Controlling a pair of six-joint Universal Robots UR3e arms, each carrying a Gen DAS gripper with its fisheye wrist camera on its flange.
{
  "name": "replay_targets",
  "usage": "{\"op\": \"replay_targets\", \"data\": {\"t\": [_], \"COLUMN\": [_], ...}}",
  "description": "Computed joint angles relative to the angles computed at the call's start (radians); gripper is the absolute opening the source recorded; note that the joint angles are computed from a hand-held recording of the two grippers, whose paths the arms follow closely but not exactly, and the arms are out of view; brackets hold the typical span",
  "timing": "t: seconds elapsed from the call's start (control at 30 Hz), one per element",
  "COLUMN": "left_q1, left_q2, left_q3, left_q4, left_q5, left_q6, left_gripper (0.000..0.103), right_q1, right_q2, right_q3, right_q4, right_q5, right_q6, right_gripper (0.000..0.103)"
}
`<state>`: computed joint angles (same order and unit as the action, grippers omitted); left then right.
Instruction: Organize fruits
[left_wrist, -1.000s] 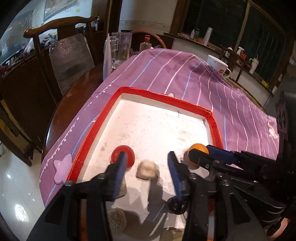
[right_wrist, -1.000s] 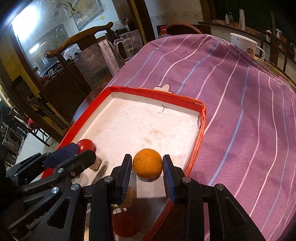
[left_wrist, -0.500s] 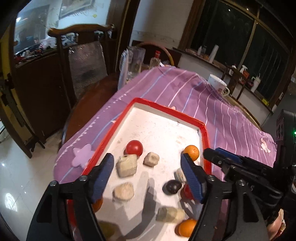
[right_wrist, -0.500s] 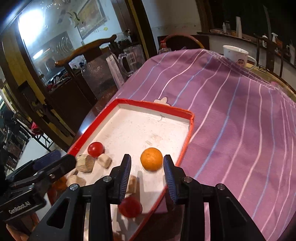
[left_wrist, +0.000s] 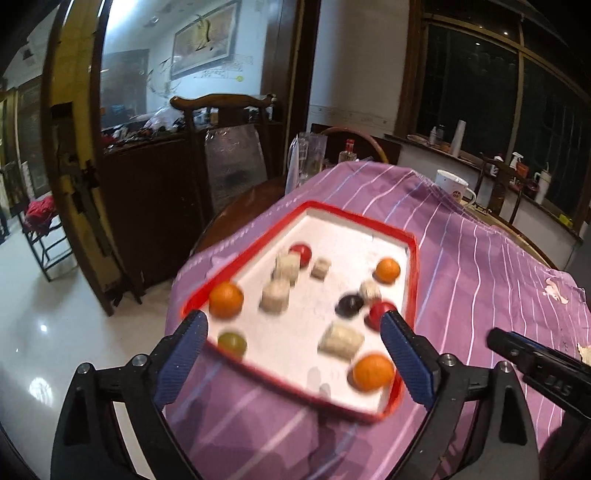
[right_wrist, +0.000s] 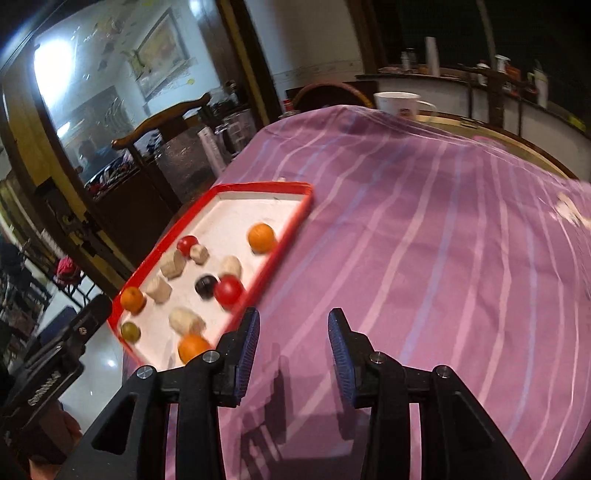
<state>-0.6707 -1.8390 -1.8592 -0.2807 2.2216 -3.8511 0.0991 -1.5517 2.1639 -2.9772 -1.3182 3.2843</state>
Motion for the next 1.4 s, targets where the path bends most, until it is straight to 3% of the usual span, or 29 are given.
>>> {"op": "replay_targets", "data": {"t": [0.2,0.53,1.4], "left_q1": [-0.097,-0.207,-0.185], "left_q2": [-0.057,-0.119,-0.109], "left_q3": [0.072,0.194,0.135], "left_q4": [-0.117,-0.196,-0.119], "left_q5": [0.056,0.153,0.078], "left_q6": [-0.04,-0.05,-0.031], "left_gripper": [0.094,0.094,0.095], "right_q1": [-0.02,0.02,0.102], "right_q2": [-0.172,-0.281,-0.19], "right_q3": [0.194,0.303,0.289], "right_q4": [-0.053,-0.115,-0.158], "right_q5": [-0.069,-0.171,-0.243], "right_q6": [0.006,-0.023,-0.005], "right_gripper": [0.044,0.048,0.053]}}
